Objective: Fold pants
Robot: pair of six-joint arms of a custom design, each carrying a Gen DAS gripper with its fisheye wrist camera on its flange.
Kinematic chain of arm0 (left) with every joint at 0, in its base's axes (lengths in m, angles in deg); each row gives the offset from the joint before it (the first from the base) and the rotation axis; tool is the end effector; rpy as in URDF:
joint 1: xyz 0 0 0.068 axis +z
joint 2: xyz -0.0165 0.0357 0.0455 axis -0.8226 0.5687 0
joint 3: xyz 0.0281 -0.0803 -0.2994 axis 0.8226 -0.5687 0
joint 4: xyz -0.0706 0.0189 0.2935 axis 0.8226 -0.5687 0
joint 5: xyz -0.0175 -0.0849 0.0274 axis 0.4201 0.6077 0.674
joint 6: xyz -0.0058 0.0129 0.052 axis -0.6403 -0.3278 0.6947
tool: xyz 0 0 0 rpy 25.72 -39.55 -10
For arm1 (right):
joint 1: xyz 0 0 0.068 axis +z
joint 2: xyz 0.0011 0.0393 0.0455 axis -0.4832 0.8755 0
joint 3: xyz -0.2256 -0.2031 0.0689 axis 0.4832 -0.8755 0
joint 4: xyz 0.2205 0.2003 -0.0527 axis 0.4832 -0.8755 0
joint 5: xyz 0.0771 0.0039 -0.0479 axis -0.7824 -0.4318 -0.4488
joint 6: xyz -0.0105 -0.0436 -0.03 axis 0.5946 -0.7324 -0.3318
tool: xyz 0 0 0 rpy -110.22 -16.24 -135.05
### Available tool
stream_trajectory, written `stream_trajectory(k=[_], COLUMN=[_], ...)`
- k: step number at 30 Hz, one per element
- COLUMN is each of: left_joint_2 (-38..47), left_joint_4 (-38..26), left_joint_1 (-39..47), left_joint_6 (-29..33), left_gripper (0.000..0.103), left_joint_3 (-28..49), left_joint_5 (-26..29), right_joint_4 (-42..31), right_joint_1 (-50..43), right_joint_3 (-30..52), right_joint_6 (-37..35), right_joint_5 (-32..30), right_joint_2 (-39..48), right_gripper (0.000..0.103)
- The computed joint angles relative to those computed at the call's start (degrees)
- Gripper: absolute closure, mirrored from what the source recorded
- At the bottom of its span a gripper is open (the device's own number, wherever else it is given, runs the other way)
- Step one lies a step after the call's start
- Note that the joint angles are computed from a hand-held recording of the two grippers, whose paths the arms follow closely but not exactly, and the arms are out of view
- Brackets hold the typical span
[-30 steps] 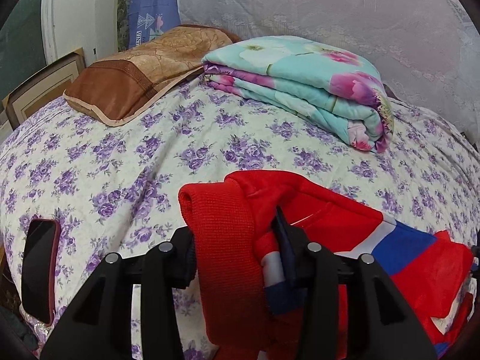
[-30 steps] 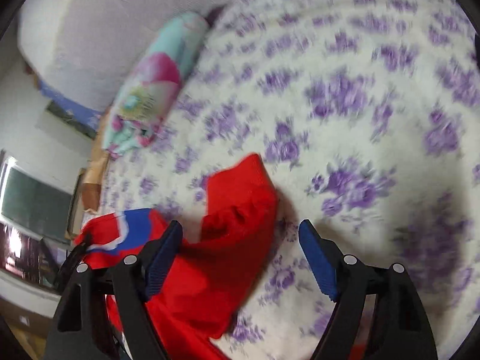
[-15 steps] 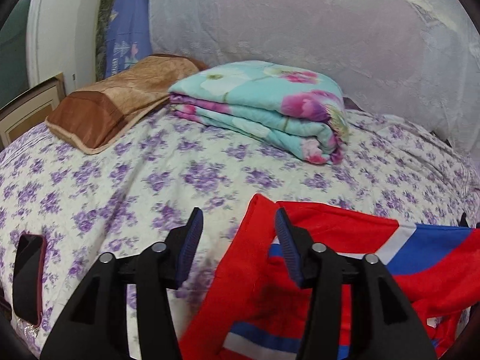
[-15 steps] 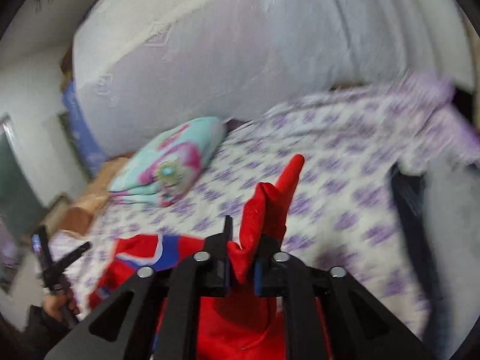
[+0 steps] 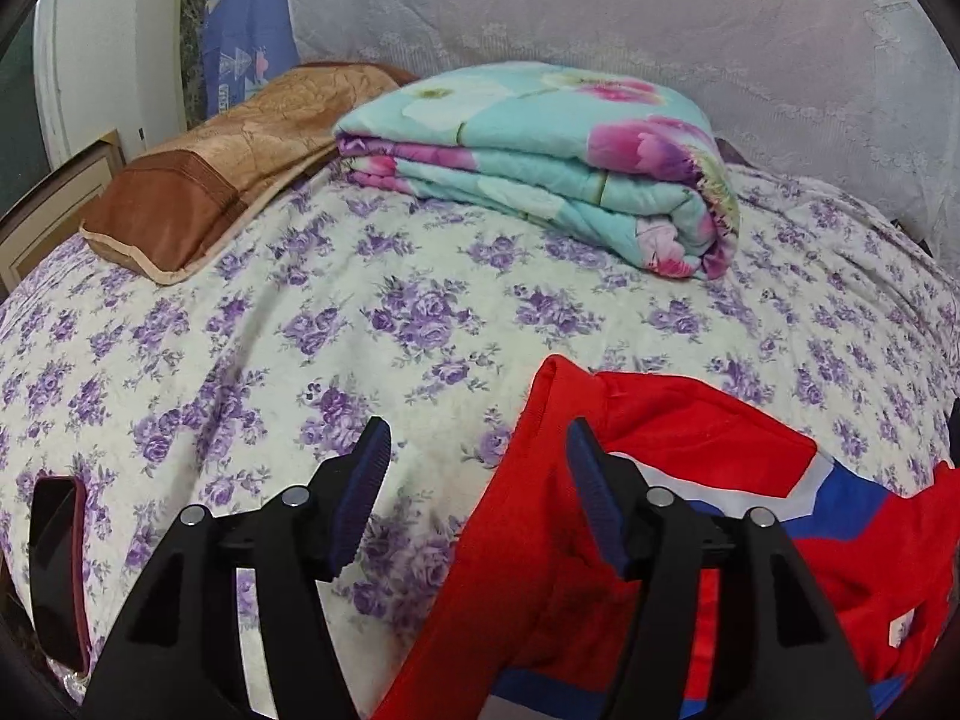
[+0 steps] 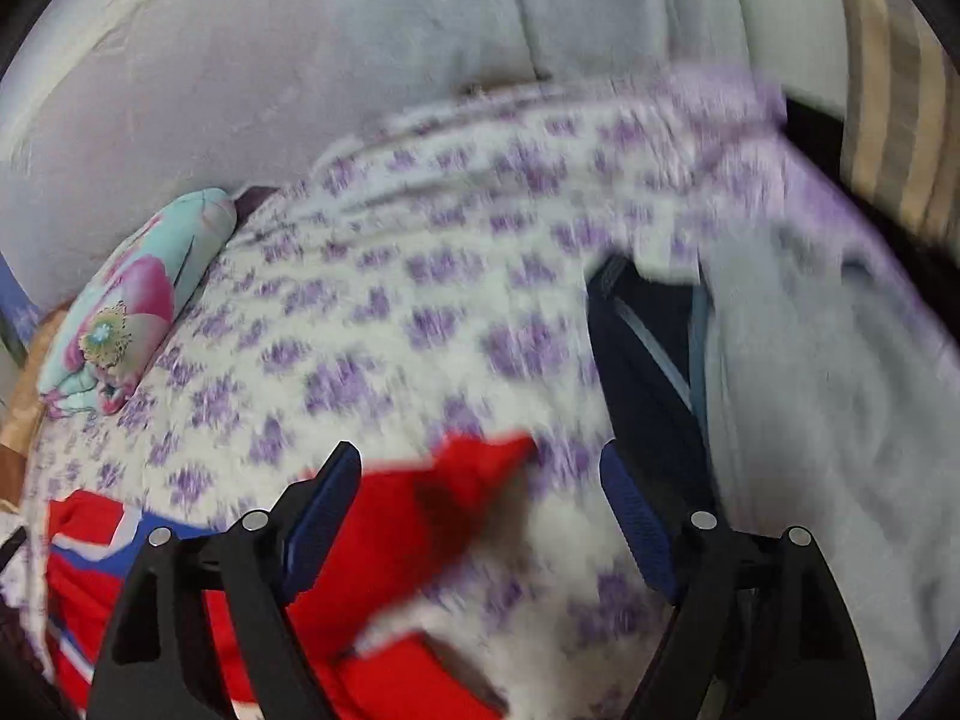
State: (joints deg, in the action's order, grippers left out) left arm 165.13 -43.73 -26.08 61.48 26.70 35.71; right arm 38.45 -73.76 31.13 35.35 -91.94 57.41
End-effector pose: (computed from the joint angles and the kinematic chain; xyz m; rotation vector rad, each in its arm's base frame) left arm 0.2443 0.1258 0.1298 -0.2117 2.3867 0.0082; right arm 0.1676 -0.1465 0.1411 0.5338 2.3042 0.0544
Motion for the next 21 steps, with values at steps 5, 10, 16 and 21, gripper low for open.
stream_trajectory(k=[5, 10, 16, 21], left_joint_2=[9.7, 15.0, 11.7, 9.7], left_joint_4=[-1.4, 0.8, 0.6, 0.3], left_joint_1=[-5.1, -11.4, -9.7, -11.7], left_joint_6=[-0.3, -0.1, -1.1, -0.5], left_gripper=[0.044, 0.038, 0.068, 0.067], left_joint_3=[4.6, 4.9, 3.2, 2.8], left_joint_5=[-1.5, -3.2, 0.0, -1.5], right_joint_4=[3.8, 3.4, 0.8, -15.6], right_joint_1=[-3.4, 3.1, 2.5, -6.7], right_joint_3=[0.6, 4.6, -3.9, -2.2], right_joint_6=[-7.2, -6.9, -3.7, -11.9], right_joint_5=[-8.2, -15.7, -11.9, -16.6], right_joint_2=[15.0, 23.2, -0.6, -14.5], right_gripper=[0.03, 0.095, 0.095, 0.095])
